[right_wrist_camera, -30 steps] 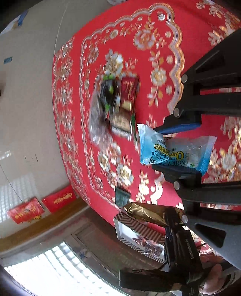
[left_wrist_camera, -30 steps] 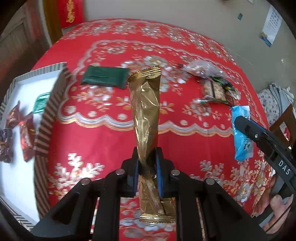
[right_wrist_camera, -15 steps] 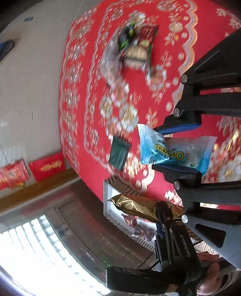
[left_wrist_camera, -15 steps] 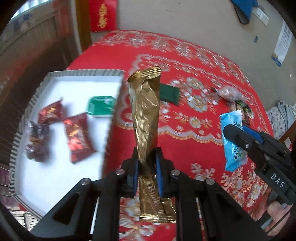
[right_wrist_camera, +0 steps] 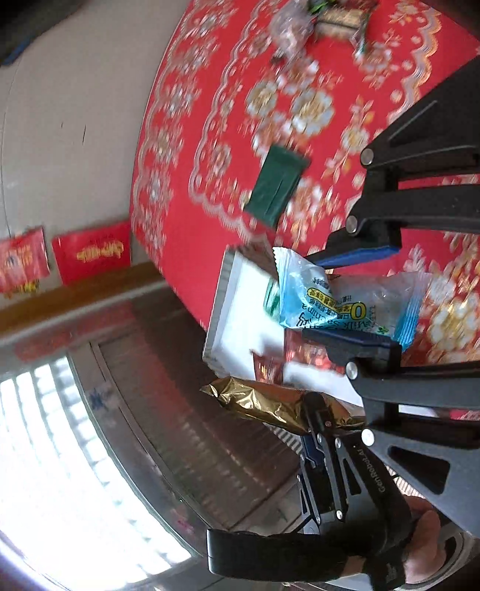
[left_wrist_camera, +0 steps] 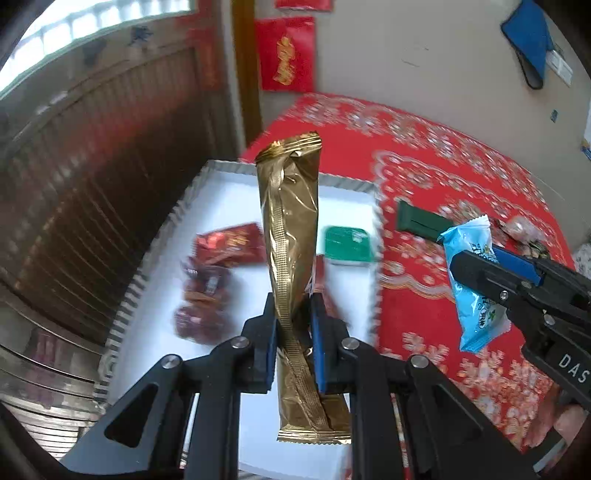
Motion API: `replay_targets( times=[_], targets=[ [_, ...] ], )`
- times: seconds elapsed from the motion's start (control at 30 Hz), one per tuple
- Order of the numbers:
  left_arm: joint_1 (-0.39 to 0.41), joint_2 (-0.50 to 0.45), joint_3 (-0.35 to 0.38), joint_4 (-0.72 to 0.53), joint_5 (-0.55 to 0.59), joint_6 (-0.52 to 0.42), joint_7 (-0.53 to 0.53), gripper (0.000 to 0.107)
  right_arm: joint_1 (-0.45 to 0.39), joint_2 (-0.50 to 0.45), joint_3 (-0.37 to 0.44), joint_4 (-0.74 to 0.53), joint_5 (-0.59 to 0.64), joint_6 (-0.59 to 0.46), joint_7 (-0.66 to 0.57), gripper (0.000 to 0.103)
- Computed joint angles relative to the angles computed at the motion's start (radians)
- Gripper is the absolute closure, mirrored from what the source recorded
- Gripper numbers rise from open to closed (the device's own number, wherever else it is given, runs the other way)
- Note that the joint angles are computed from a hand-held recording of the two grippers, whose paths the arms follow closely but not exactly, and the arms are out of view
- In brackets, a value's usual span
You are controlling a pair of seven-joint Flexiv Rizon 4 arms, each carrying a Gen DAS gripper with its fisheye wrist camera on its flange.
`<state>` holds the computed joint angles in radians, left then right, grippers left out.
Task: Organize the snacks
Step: 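Carry the gold packet and blue-white packet over the white tray with both tools, then open both tools to drop the gold and blue-white packets into the tray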
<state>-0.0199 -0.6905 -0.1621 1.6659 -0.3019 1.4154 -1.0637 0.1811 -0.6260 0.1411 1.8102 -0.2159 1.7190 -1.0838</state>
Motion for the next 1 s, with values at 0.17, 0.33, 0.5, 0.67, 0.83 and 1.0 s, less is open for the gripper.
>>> replay_targets(
  times=[0.17,0.33,0.5,0.67,0.83,1.0],
  targets=[
    [0.005,-0.035,0.020,-0.013,0.016,0.064,-0.010,0.089,0.018,-0.047,0.002,-0.086,-0.023,-0.038,-0.013,0.073],
    [0.002,-0.079,0.040,-0.077,0.029,0.018,-0.021,0.089,-0.005,-0.114,0.050,-0.203,-0.035,-0.117,-0.042,0.073],
    [-0.004,-0.135,0.054,-0.203,0.005,-0.067,-0.059,0.089,0.006,-0.179,0.054,-0.324,-0.028,-0.199,-0.071,0.073],
    [-0.030,-0.203,0.087,-0.363,0.008,-0.156,-0.112,0.089,0.018,-0.248,0.043,-0.437,-0.007,-0.280,-0.104,0.073],
    [-0.054,-0.287,0.121,-0.552,0.037,-0.281,-0.160,0.089,0.013,-0.305,0.058,-0.535,0.033,-0.337,-0.137,0.073],
    [-0.071,-0.369,0.160,-0.700,0.081,-0.406,-0.231,0.089,0.028,-0.360,0.053,-0.640,0.057,-0.427,-0.174,0.073]
  ],
)
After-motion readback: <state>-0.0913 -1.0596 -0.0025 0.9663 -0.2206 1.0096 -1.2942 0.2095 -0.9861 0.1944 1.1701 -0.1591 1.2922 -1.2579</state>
